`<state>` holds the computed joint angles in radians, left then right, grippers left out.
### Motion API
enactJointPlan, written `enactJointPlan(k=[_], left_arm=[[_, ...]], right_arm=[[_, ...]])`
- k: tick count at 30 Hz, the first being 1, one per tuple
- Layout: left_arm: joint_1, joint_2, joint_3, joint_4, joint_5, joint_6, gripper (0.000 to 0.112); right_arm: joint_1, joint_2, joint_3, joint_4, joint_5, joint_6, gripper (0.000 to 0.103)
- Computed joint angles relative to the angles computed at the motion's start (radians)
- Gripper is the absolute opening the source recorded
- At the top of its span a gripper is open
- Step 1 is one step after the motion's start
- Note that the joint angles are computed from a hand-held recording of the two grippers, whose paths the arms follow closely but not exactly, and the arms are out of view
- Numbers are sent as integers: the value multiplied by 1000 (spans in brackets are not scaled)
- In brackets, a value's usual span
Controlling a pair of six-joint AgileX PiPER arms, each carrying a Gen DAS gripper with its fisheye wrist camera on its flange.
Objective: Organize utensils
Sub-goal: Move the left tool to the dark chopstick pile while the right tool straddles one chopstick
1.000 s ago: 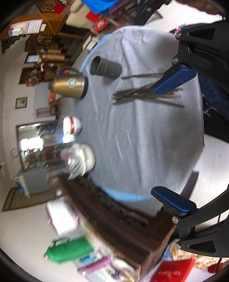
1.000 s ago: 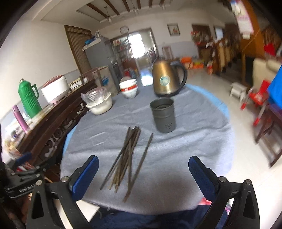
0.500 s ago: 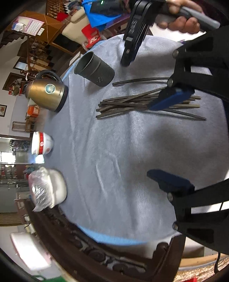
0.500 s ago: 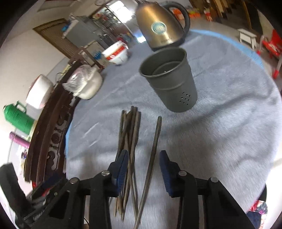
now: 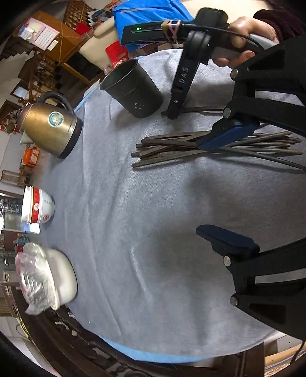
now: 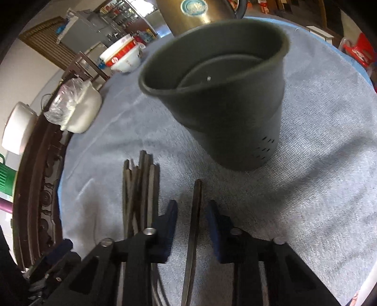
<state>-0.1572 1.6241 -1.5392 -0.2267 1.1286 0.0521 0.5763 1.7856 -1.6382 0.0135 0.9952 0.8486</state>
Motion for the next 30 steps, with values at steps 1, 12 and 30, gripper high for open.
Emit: enactJointPlan(k=[1, 12, 30], left_arm=[[-5, 13, -12, -2, 4, 5, 64], [-131, 244, -263, 54, 68, -62, 56], [65, 236, -206, 112, 31, 99, 60]], right_arm=[[0, 4, -4, -1, 4, -6, 10], [-41, -145, 172, 27, -136, -41, 9], [-32, -223, 247, 43, -197, -46, 8]])
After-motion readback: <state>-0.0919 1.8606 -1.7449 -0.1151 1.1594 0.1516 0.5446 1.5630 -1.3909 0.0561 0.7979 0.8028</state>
